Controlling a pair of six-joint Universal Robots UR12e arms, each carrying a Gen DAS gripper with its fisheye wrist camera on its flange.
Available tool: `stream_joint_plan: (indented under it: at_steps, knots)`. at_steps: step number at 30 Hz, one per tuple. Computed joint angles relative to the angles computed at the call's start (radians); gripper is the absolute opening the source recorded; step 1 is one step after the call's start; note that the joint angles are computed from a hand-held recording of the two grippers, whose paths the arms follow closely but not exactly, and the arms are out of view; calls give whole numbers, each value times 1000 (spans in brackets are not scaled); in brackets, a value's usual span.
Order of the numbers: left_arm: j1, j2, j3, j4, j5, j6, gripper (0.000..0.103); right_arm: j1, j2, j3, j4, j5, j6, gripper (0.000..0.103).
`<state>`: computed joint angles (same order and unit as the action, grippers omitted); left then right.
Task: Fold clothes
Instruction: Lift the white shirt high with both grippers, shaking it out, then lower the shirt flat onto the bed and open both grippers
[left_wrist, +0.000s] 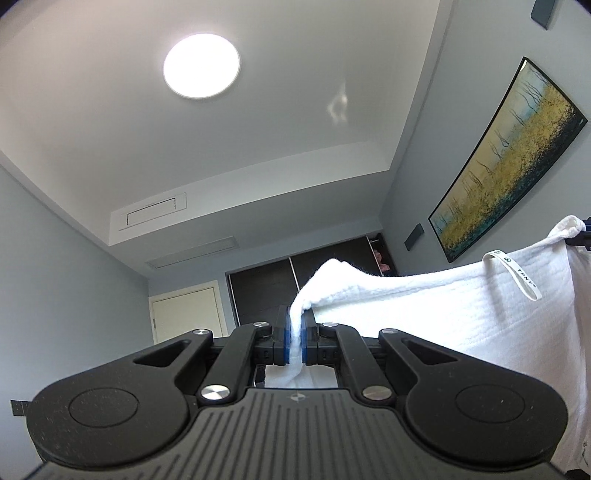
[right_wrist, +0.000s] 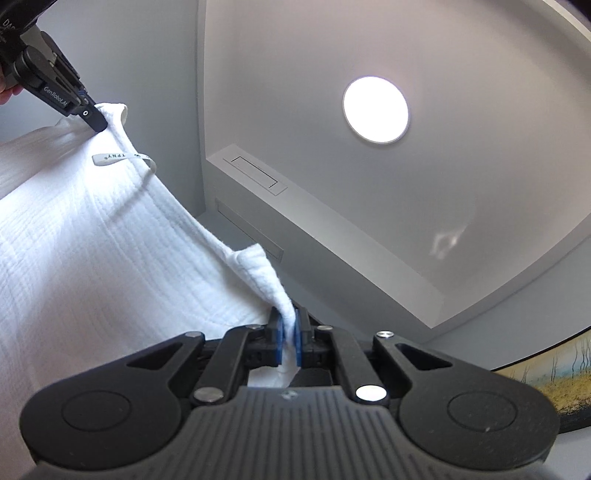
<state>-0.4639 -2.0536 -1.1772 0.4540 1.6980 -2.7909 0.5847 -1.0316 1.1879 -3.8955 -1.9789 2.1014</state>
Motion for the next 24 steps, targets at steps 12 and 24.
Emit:
stream_joint_plan:
  at_steps: [12,24]
  knots:
    - [12,-102,158,-380,11,28,3,-41,70,-75,256,-99,182,7]
    - [44,-444,681,-926,18,-12,3,-130,275,-363,751,-149,472,7]
